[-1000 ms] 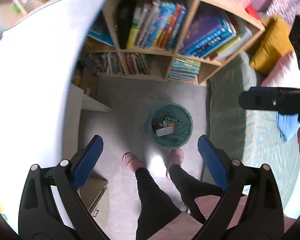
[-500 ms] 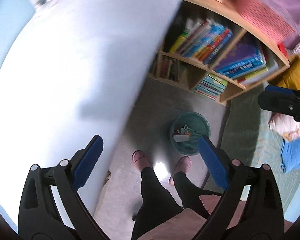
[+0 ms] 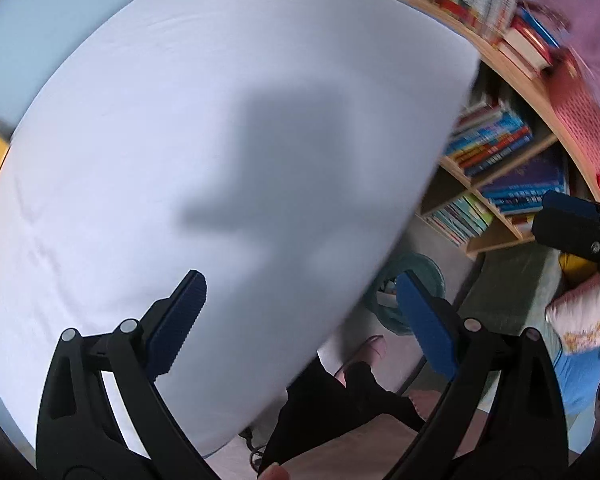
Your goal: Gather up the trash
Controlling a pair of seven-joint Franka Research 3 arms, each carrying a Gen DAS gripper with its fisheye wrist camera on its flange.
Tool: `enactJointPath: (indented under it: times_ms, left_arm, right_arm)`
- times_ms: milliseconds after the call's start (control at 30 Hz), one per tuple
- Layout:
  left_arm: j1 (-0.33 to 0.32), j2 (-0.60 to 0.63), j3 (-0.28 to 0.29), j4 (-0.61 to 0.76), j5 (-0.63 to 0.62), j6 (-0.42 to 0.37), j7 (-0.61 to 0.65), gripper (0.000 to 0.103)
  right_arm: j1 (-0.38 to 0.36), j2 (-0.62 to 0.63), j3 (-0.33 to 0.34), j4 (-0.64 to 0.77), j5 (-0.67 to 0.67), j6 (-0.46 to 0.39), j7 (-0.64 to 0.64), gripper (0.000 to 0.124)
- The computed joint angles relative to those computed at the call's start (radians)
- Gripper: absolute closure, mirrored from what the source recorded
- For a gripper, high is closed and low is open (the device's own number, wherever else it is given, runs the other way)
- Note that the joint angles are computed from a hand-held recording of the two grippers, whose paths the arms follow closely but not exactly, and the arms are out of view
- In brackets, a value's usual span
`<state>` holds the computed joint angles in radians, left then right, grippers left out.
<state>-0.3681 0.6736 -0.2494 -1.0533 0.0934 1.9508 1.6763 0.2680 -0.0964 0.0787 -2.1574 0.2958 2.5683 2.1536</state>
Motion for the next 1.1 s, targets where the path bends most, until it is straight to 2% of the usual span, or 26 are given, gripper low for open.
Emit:
enactJointPath:
  times_ms: [367, 1100]
  left_arm:
    - [0.046, 0.013, 0.033, 0.02, 0.011, 0.009, -0.077, 0.01]
    - [0.104, 0.09, 0.068, 0.146, 0.033, -0.005, -0.196, 0.01]
  right_arm:
    - [0.03, 0.208, 0.002, 0.274, 0.005, -0.089, -0.131, 0.034]
    - [0.058, 0.419, -0.002, 0.594, -0.012, -0.203, -0.276, 0.034]
